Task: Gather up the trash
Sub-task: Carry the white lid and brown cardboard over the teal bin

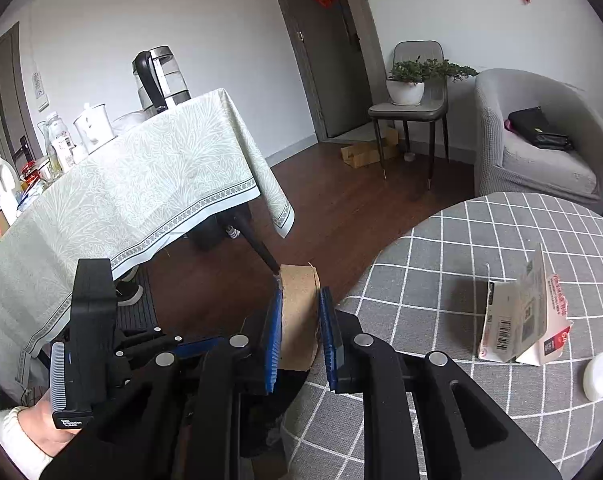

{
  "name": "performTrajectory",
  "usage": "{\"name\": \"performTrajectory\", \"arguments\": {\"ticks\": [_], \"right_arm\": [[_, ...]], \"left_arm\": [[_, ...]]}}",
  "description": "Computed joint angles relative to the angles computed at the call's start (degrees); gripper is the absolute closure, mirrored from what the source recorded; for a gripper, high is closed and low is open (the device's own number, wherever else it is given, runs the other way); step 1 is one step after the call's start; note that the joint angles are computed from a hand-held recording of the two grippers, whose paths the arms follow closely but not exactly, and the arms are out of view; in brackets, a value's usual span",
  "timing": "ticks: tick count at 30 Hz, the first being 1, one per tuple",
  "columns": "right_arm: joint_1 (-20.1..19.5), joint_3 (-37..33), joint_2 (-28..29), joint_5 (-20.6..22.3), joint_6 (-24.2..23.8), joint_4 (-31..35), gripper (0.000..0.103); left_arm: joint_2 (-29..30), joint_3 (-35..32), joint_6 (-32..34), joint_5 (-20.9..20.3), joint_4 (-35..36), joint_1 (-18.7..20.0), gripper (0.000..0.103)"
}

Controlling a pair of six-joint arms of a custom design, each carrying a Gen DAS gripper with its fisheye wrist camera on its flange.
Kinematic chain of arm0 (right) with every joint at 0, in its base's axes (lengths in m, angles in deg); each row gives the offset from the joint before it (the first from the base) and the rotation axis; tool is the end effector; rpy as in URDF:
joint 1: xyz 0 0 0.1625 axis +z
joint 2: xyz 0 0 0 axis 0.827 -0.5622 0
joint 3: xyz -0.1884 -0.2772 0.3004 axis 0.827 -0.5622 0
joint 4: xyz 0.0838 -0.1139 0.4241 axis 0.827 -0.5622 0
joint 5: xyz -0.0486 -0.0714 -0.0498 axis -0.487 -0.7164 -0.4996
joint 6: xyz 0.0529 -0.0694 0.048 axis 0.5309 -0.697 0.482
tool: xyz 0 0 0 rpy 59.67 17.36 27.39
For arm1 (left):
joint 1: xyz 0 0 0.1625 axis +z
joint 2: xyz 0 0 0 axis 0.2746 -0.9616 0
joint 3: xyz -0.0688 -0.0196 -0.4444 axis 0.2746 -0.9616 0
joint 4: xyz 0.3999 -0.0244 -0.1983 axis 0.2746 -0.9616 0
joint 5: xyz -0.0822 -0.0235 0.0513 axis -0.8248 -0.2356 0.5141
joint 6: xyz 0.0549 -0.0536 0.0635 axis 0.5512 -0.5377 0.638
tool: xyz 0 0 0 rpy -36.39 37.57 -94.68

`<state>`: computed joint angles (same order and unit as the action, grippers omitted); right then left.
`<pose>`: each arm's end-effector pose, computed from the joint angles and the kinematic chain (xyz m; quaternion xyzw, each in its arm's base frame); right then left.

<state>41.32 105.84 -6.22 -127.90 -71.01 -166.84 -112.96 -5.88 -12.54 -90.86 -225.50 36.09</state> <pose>0.2305 -0.8282 0.3614 0.3349 -0.8859 0.3009 0.1115 -0.3611 -0.7980 0.1274 0.1811 0.8916 -0.2679 0.3171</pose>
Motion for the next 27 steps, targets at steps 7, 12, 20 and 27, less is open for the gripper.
{"name": "performTrajectory", "arguments": {"ticks": [7, 12, 20, 27], "right_arm": [[1.0, -1.2, 2.3, -1.1, -0.2, 1.6, 0.085], [1.6, -1.9, 4.0, -1.4, 0.0, 2.7, 0.085], [2.5, -3.6, 6.7, -0.1, 1.0, 5.8, 0.085], [3.0, -4.7, 8.5, -1.0, 1.7, 7.2, 0.085]], "left_arm": [[-2.0, 1.6, -3.7, 0.5, 5.7, 2.0, 0.07], [-3.1, 2.2, -5.9, 0.4, 10.0, 2.8, 0.07], [-3.9, 1.2, -11.9, 0.7, 21.1, 4.6, 0.07], [-5.5, 3.1, -13.1, -0.7, 23.0, 5.6, 0.069]]}}
